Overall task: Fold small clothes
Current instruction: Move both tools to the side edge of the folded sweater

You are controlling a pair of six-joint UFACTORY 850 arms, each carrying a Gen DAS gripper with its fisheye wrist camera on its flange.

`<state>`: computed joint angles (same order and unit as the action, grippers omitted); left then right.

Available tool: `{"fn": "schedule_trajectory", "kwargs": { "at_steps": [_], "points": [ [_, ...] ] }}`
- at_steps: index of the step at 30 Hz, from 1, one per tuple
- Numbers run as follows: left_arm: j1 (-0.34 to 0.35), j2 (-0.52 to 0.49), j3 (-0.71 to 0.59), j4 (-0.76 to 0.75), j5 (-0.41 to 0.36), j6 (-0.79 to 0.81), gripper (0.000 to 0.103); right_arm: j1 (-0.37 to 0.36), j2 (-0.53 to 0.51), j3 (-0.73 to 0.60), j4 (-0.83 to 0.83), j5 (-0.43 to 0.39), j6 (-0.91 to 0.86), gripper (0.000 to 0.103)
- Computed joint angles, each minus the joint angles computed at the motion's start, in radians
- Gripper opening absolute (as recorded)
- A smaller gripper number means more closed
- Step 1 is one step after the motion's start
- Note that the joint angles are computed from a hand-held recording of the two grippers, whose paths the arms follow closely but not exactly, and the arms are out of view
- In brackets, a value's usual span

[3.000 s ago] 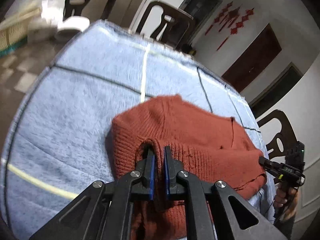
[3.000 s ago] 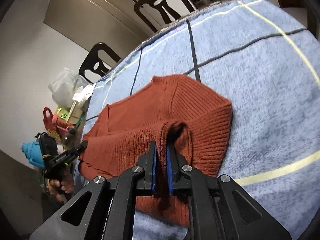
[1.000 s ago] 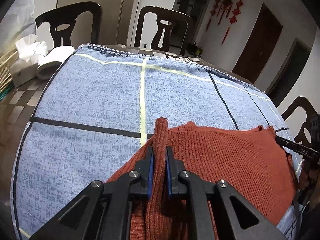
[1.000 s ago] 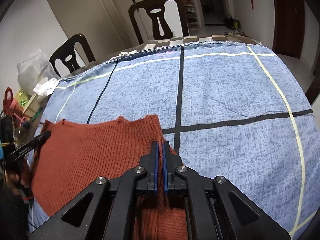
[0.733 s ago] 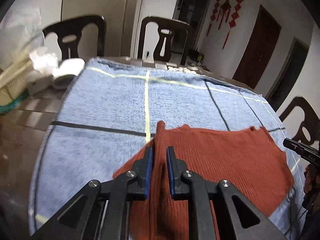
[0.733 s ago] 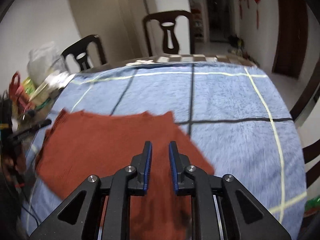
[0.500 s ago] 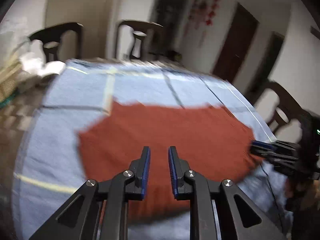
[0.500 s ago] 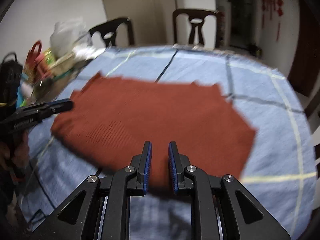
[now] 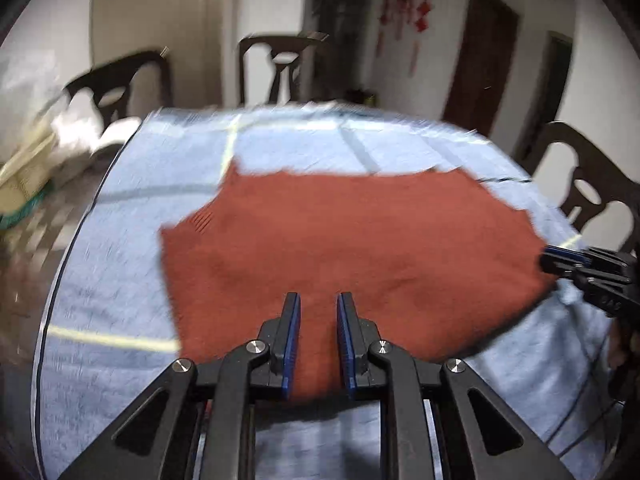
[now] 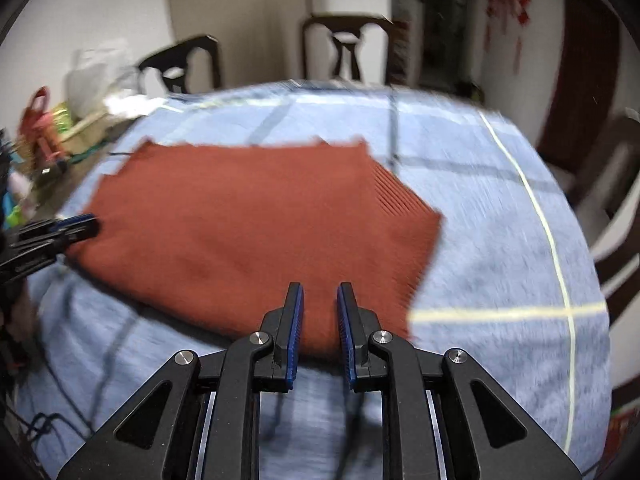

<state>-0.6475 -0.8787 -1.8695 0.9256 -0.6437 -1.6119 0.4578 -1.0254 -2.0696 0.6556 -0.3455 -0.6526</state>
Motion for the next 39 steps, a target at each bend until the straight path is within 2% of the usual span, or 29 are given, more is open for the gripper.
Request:
{"fn": "schedule_trajectory", "kwargs": {
  "at_steps": [2, 5, 7, 9, 19, 22, 28, 30, 34, 37, 39],
  "points": [
    [0.006, 0.028, 0.056, 0.039, 0.032, -0.061, 0.021, -0.004, 0.02, 0.032, 0.08, 0.014, -0.078, 0.018],
    [0.004, 0.06, 0.096, 0.08, 0.04, -0.125, 0.021, 0.001, 0.035, 0.037, -0.005, 0.042, -0.004, 0.018],
    [0.003, 0.067, 0.106, 0.11, 0.013, -0.163, 0.021, -0.002, 0.018, 0.011, -0.021, 0.031, 0.02, 0.018],
    [0.015, 0.066, 0.108, 0.093, 0.003, -0.163, 0.021, -0.006, -0.025, -0.051, -0.122, -0.003, 0.135, 0.018],
    [0.027, 0.034, 0.051, 0.043, -0.042, -0.085, 0.021, 0.0, -0.051, -0.115, -0.142, -0.012, 0.156, 0.018],
    [0.035, 0.026, 0.047, 0.029, -0.04, -0.085, 0.021, -0.001, -0.114, -0.21, -0.227, -0.074, 0.251, 0.018],
    [0.03, 0.017, 0.036, 0.034, -0.064, -0.071, 0.021, 0.001, -0.104, -0.199, -0.23, -0.064, 0.249, 0.018],
    [0.03, 0.022, 0.038, 0.025, -0.067, -0.064, 0.021, 0.004, -0.08, -0.163, -0.232, -0.037, 0.242, 0.018],
    [0.025, 0.046, 0.064, 0.05, -0.084, -0.102, 0.021, 0.004, -0.037, -0.097, -0.149, -0.002, 0.153, 0.018],
    [0.023, 0.065, 0.093, 0.064, -0.092, -0.129, 0.028, 0.003, -0.021, -0.072, -0.107, 0.007, 0.11, 0.018],
    [0.022, 0.074, 0.111, 0.067, -0.091, -0.144, 0.028, 0.001, -0.017, -0.066, -0.091, 0.008, 0.103, 0.022]
  ]
}}
